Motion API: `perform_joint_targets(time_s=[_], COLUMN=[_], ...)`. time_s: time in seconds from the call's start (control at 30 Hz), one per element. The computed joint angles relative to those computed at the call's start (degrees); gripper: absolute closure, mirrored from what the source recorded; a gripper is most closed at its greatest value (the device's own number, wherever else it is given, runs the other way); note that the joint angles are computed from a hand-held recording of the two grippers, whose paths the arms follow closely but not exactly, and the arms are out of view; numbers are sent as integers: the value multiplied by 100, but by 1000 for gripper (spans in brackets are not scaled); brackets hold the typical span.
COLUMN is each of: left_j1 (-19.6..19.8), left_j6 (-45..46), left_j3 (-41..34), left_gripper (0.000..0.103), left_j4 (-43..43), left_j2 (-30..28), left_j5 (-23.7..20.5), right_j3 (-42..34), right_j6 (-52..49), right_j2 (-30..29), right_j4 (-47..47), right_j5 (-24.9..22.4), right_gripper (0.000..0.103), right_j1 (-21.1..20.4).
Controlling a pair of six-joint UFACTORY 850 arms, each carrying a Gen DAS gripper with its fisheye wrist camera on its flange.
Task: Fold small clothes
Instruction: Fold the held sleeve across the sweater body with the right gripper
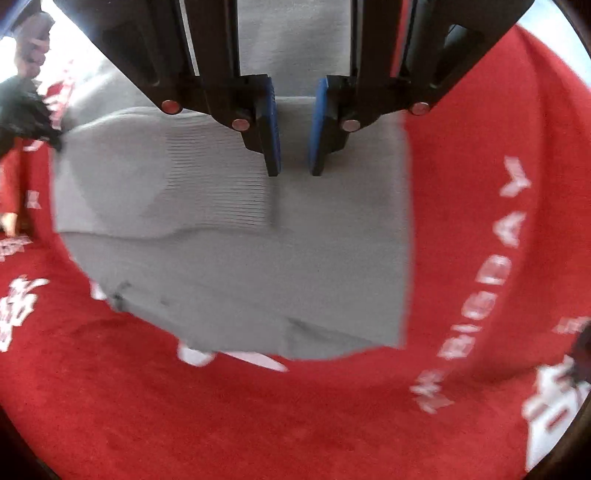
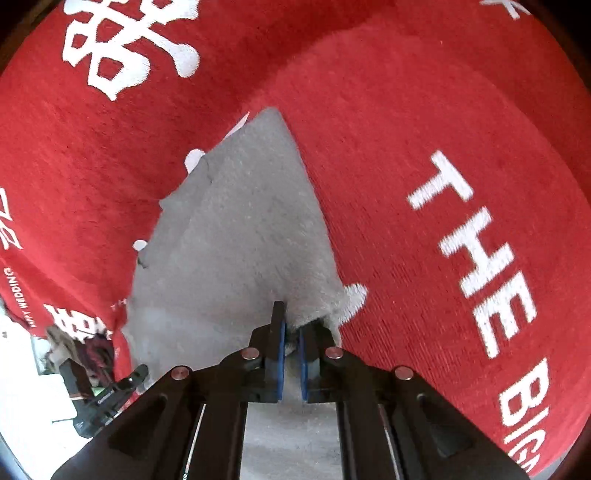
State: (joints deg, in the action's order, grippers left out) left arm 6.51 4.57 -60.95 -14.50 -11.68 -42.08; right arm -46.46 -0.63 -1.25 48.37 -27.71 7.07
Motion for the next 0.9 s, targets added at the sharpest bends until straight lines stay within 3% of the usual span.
perform_joint_targets(time_s=[0.13,0.27,0.47,0.57,0.77,0.83,0.87,0.9], left_j1=[203,31,-618,-747,-697,-697,-710,-724], left_j6=[144,260,-219,-511,-381,-382,-429,-469], left_j3=[-82,-141,-252,-124,-117,-147,-153,-149], left_gripper=[86,86,86,86,86,86,79,45], left_j4=[-113,-13,509,924,878,912,975,1019], left_j2=[80,227,-83,-26,25,23,30,42], left_j5=[-347,-304,-147,23,-101,-210,-248,-259], right_j3=[-60,-151,-701,-902,-516,-459,-455,-449], right_j6=[1088,1476,1421,2004,1492,1409,1449,1530], right_j2=[208,461,-72,-431,-123,-10,23,68], right_j4=[-1203,-2027,-2561,-3357,-2527,-2461,-2511,-2600], right_j5=[-207,-150,-230,-521,-342,-445,-482,-521], right_gripper=[90,90,90,90,91,80,74,65], right_j1=[138,307,522,655,435,444,460,489])
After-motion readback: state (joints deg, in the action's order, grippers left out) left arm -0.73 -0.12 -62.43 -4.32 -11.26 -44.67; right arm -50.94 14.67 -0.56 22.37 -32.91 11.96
